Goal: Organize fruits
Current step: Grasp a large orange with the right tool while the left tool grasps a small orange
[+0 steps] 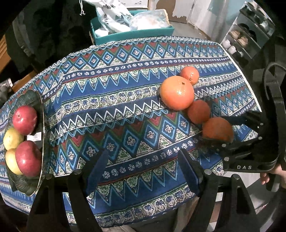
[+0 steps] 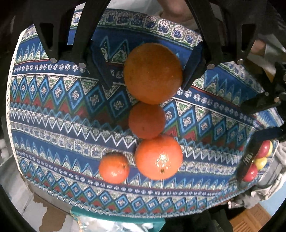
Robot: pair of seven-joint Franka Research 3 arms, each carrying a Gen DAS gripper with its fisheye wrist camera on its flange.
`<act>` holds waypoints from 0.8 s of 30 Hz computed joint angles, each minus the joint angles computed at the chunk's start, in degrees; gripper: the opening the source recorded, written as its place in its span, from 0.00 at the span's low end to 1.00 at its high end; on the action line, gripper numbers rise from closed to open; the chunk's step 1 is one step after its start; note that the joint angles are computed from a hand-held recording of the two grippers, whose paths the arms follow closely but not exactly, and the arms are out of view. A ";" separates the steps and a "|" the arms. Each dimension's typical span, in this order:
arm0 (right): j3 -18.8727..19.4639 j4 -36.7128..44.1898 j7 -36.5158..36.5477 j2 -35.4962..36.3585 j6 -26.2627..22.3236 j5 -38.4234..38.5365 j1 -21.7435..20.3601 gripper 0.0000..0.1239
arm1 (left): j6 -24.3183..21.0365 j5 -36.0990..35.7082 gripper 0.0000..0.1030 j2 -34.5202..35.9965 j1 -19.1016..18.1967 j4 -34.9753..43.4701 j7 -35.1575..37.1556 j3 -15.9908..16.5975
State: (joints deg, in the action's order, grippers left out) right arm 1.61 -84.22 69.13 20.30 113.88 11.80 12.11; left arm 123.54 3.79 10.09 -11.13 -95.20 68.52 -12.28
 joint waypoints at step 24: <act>-2.17 3.53 4.33 0.75 5.83 3.57 -5.42 0.50 | -2.67 -1.64 0.79 12.58 -2.88 16.23 -5.37 -1.16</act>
